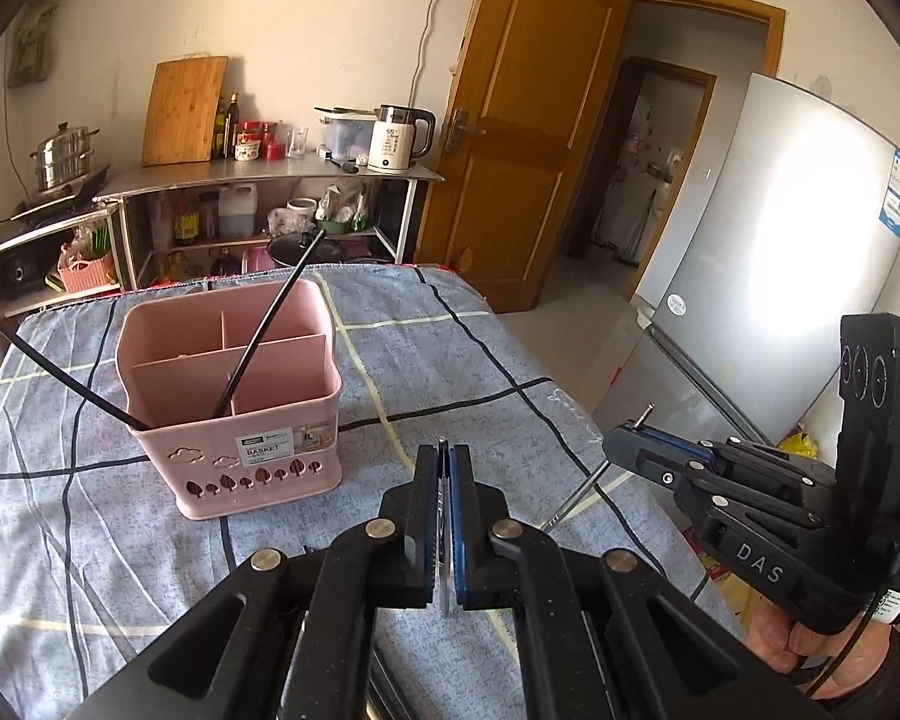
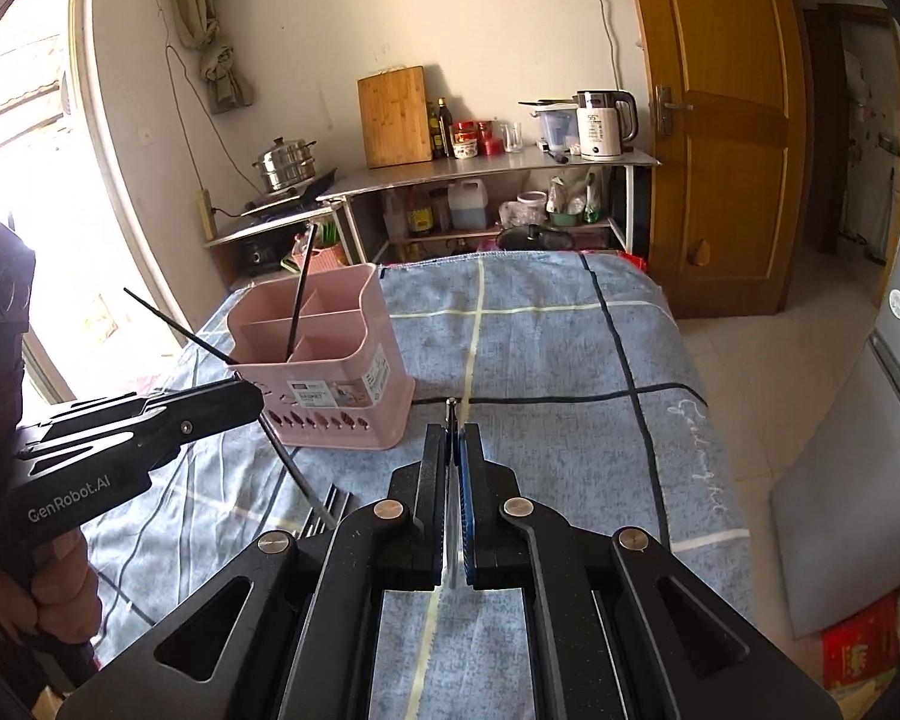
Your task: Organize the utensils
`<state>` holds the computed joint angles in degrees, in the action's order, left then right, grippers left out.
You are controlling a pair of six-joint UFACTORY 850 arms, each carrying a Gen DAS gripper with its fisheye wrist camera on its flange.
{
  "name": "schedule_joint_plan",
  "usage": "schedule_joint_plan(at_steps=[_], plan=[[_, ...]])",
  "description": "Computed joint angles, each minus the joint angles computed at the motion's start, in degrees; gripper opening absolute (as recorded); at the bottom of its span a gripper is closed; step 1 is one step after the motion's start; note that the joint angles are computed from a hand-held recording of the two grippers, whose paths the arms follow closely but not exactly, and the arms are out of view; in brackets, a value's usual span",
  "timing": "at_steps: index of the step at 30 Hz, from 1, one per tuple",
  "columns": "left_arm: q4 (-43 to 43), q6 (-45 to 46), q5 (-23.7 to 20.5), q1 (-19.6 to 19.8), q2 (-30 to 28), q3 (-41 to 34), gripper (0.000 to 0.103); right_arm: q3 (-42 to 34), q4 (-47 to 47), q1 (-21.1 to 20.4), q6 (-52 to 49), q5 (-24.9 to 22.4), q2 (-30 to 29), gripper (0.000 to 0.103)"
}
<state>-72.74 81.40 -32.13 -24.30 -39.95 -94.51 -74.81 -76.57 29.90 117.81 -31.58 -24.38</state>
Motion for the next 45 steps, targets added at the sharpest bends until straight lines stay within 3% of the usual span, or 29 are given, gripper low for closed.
schedule_joint_plan(at_steps=[16,25,36,45], plan=[[0.28,0.46,-1.42,1.81,2.39,1.92,0.003,-0.58,-0.39,1.06,-1.23,-0.14,0.38,0.004],[0.65,-1.31,-1.23,4.76,2.52,-1.84,0.003,-6.19,-1.89,0.66,-3.22,1.66,-2.09,0.004],[7.91,-13.68,-2.03,7.72,-3.98,-17.69,0.003,-19.25,-2.2,-1.22,-7.33,4.33,-8.57,0.004],[15.68,-24.09,-3.68,8.04,-13.35,-35.11,0.003,-29.78,1.03,-2.86,-11.44,5.17,-14.6,0.004]])
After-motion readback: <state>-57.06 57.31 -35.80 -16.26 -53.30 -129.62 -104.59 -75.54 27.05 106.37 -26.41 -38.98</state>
